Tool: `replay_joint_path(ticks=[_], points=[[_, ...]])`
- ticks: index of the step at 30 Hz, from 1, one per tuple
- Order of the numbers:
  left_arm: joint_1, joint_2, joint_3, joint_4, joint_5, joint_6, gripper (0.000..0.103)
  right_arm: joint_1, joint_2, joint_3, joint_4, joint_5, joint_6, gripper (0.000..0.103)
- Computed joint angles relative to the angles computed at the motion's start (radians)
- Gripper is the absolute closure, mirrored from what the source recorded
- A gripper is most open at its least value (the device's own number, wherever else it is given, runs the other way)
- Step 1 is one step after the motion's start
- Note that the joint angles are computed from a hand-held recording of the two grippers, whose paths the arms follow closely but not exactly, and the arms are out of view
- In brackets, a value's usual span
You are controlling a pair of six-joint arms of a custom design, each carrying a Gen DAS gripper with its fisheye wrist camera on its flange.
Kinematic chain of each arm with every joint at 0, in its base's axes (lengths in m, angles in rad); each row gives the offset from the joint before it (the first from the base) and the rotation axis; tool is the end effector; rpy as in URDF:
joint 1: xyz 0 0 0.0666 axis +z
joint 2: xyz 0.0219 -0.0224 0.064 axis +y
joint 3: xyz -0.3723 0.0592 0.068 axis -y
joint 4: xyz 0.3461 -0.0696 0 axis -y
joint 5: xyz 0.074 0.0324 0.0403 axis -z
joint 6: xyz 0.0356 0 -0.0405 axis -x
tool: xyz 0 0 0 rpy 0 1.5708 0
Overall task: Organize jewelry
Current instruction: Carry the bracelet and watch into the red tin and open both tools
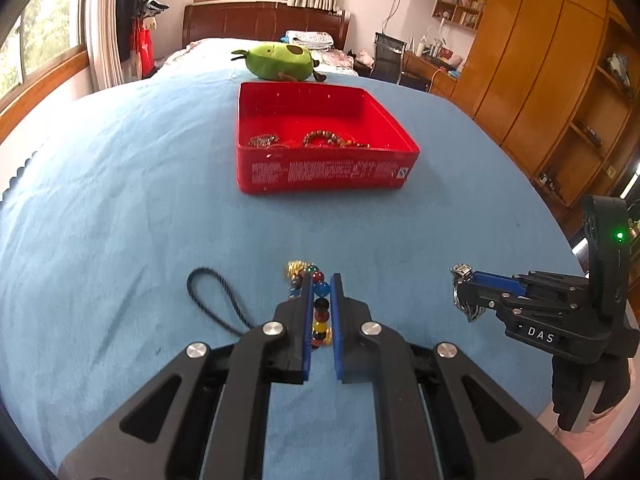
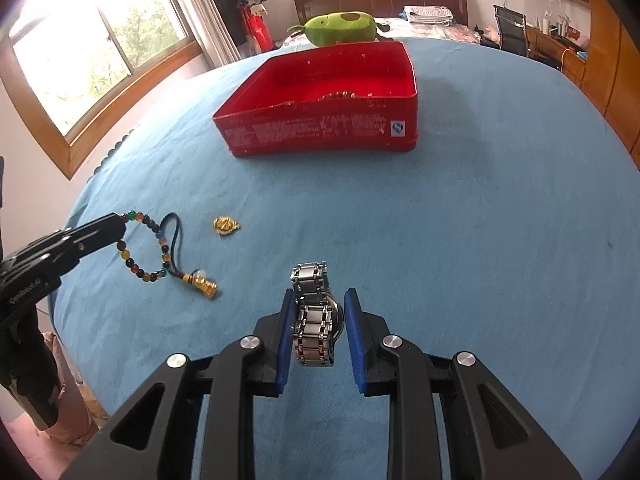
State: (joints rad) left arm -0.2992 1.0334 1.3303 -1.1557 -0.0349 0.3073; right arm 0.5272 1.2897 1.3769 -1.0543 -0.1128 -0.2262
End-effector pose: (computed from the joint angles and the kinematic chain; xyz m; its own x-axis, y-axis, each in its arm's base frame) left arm 0.2794 -0.0853 0.5034 -0.7721 -0.0782 -0.6307 0.0412 0.9842 -0.1724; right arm 0.3358 0.1997 0.4471 -0.8178 -0.2183 -0.5324 -0.3814 0.8984 0.2176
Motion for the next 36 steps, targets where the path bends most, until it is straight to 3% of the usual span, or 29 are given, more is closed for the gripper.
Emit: replay_joint_path(ticks=[9,14,22,30,36], points=[[0.030,0.071,0.076,0.013,0.006,-0.039,0.097,-0.027,0.065,0.110,-0.013,-0.005,0.018,0.079],[0.061,0.145,0.166,0.011,0.014,-0.055,0.097,-0.051,0.137,0.236,-0.025,-0.027,0.022,0.079],[0.104,0.296,0.346,0.010,0.008,-0.071,0.097,-0.085,0.301,0.466,-0.081,-0.048,0.005,0.079],[0.153,0.447,0.467,0.113,0.053,-0.030,0.097,-0.104,0.471,0.670,-0.093,-0.047,-0.031,0.079],[0.168,0.572,0.531,0.121,0.065,-0.040,0.097,-0.106,0.611,0.804,-0.120,-0.036,-0.043,0.079]])
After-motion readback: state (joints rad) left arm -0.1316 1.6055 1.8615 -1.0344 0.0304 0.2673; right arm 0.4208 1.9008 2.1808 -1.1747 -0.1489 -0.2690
